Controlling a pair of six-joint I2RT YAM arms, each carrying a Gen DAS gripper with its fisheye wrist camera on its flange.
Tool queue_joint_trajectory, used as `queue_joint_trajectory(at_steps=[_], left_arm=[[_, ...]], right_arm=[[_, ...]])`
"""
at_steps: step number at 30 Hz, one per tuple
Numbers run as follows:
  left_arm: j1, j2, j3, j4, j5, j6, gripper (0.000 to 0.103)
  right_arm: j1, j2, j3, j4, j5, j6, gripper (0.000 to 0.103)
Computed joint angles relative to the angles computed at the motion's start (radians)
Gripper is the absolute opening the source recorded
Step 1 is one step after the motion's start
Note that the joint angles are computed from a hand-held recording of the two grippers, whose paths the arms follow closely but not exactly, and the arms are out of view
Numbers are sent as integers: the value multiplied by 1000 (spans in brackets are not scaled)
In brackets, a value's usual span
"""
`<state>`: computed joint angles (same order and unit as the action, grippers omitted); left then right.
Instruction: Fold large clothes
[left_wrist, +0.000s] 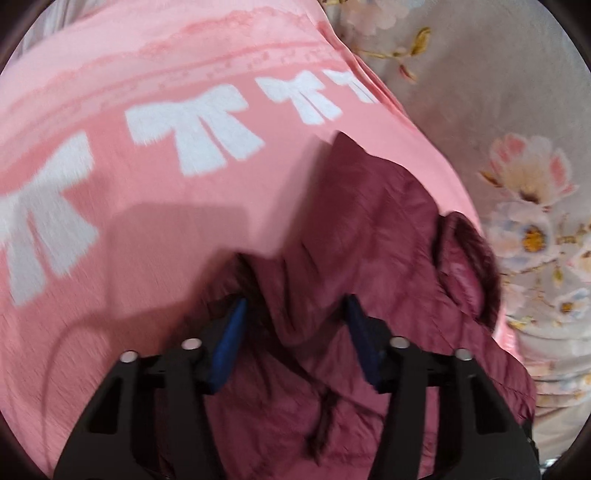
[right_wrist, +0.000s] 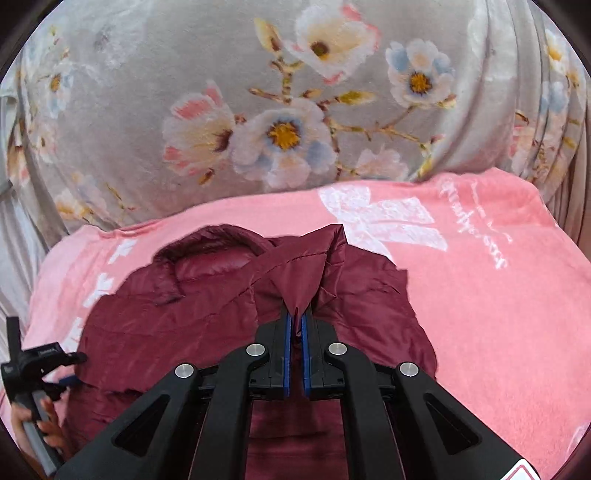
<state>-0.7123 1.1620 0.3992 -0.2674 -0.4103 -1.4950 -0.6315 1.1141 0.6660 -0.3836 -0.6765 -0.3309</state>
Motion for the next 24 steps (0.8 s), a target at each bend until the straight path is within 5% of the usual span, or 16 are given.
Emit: queue_joint_trajectory(at_steps=[3, 6, 19, 24], left_arm=[[23, 58, 49, -46, -10, 49, 18], [8, 81, 56, -69, -34, 46, 5], [-130, 218, 97, -169, -190, -17, 2], [-138, 170, 95, -209, -186, 8, 4]], right_arm=[[1, 75, -20, 40, 37, -11, 3], [20, 128, -66, 91, 90, -22, 3], [70, 239, -183, 219, 201, -55, 3], [-23, 229, -151, 114, 111, -99, 10]])
